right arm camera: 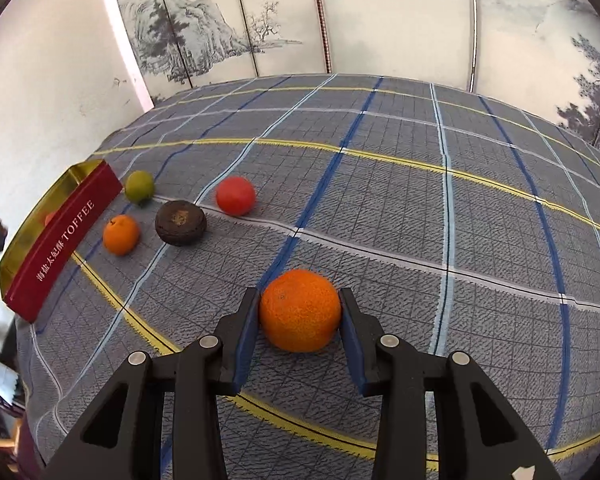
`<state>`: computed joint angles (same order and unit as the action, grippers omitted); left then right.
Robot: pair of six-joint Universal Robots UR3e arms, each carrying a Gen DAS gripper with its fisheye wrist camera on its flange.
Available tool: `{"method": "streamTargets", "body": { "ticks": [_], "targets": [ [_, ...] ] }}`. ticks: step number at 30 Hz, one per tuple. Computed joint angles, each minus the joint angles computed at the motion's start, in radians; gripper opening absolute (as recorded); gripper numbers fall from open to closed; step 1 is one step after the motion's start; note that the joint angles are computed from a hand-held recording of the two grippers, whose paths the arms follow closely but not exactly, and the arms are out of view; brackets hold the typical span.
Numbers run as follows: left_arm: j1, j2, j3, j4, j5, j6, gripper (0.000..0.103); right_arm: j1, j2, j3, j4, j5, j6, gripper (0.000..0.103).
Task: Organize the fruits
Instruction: 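Lower the brown fruit into the tin and open the left gripper while the right gripper holds the orange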
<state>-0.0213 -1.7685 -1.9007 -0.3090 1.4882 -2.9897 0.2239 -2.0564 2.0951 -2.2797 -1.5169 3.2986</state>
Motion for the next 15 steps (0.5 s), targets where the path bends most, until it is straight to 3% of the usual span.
{"method": "streamTargets", "body": {
  "ticks": [15],
  "targets": [
    [-0.006,-0.377,0.479,-0.133,0.163,0.015,0.040,-0.033,-0.018,0.013,0.012,0.046,0.005,0.036]
  ]
}}
